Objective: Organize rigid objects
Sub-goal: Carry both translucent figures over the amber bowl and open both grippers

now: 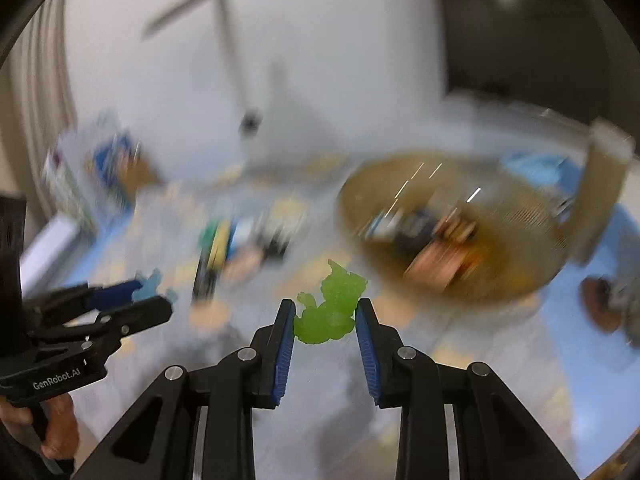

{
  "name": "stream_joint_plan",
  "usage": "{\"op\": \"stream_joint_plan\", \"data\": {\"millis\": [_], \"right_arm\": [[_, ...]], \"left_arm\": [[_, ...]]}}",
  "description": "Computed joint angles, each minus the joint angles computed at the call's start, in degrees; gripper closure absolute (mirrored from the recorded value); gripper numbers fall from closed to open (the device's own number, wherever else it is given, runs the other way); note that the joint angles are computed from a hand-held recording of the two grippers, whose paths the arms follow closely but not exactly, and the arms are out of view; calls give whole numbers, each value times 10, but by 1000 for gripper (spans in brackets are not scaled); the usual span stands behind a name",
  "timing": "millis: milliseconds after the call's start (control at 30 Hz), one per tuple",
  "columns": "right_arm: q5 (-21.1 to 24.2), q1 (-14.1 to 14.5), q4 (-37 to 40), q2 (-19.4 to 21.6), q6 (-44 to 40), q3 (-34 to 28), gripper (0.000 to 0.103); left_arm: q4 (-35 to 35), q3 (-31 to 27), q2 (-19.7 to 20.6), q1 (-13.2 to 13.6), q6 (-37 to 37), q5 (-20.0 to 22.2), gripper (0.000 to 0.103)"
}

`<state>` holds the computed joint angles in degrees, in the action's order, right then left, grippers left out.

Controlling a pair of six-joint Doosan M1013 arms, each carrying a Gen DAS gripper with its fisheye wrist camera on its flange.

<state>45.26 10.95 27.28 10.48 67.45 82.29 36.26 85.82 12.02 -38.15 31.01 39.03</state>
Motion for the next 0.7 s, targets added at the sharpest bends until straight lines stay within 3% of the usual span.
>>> {"op": "stream_joint_plan", "data": {"millis": [100, 133, 267, 533, 567, 600, 633, 667, 700], "right_arm": [[-13, -21, 2, 15, 34, -38, 73], [-8, -29, -1, 25, 54, -54, 73], [42, -43, -42, 69, 141, -111, 73], [69, -49, -109, 104, 195, -141, 72], [76, -51, -108, 107, 195, -145, 69], [86, -53, -100, 111, 190, -151, 66], [90, -56, -96, 113, 188, -152, 55], [86, -58, -94, 110, 192, -149, 43], [73, -60, -87, 105, 190, -141, 41]], "left_arm": [[21, -62, 33, 3, 20, 7, 64], [29, -97, 57, 3, 28, 31, 64], [-21, -171, 118, 9, 67, 51, 64], [-107, -239, 180, 11, 149, 74, 63], [-111, -243, 183, 11, 152, 76, 55], [-108, -247, 184, 10, 149, 82, 36], [-87, -247, 184, 6, 134, 90, 27], [-62, -238, 178, 3, 113, 84, 24], [-49, -234, 175, 2, 104, 82, 24]]}}
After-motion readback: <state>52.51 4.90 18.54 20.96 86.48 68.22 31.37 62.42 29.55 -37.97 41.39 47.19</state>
